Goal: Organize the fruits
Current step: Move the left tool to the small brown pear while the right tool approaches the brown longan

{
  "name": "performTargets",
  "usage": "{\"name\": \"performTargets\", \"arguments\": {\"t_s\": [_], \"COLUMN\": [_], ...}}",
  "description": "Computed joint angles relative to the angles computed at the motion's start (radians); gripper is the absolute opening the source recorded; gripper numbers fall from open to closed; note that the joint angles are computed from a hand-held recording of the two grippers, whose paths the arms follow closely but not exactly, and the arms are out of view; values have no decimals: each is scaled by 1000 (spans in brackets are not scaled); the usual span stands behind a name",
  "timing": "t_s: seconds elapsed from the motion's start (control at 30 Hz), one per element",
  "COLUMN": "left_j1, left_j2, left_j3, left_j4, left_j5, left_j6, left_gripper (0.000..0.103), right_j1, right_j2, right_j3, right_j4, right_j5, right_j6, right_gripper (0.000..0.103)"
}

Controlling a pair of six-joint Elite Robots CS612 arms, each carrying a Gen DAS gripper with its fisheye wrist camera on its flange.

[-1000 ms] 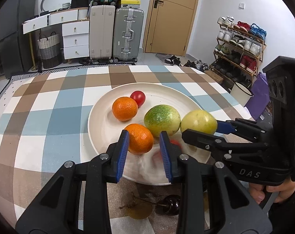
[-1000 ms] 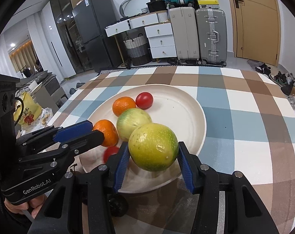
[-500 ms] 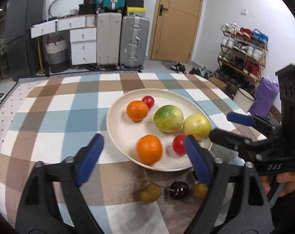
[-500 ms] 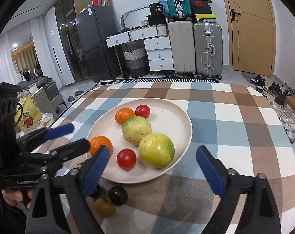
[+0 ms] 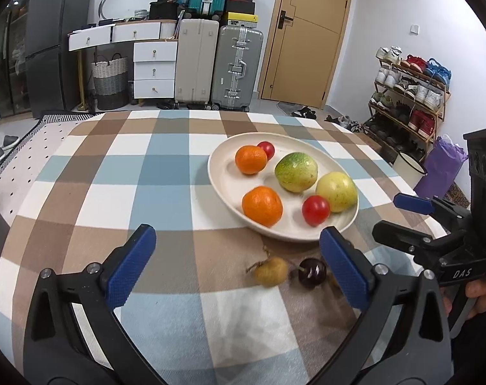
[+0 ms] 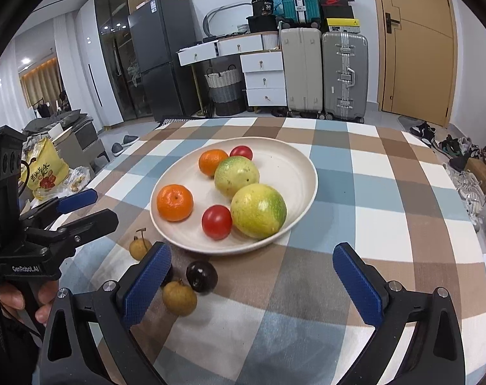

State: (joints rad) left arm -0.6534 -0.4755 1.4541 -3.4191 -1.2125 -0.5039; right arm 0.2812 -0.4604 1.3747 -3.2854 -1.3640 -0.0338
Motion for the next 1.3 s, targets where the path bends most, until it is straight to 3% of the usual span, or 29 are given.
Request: {"name": "performTargets", "arguments": {"t_s": [0.33, 0.6, 0.87, 1.0, 1.3], "left_j1": [-5, -10, -3, -2, 2], "left_j2": [-8, -11, -13, -10, -7], "left_j3": [35, 26, 1, -6, -12], "left_j4": [-27, 27, 143, 164, 177], "left_j5": [-20, -3, -44, -54, -70], "left_j6": [-23, -21, -18, -11, -24], "left_gripper": [102, 102, 102, 102, 102], "right_j1": [11, 17, 28, 33, 40], "right_j2": [-9, -9, -4, -1, -6], "right_j3": [19, 10, -6, -16, -11], "right_j4": [54, 136, 191, 216, 221], "right_j5": [8, 20, -1, -2, 13], "right_j6": [-51, -81, -110, -126, -153], "right_gripper": [102, 102, 98, 80, 64]}}
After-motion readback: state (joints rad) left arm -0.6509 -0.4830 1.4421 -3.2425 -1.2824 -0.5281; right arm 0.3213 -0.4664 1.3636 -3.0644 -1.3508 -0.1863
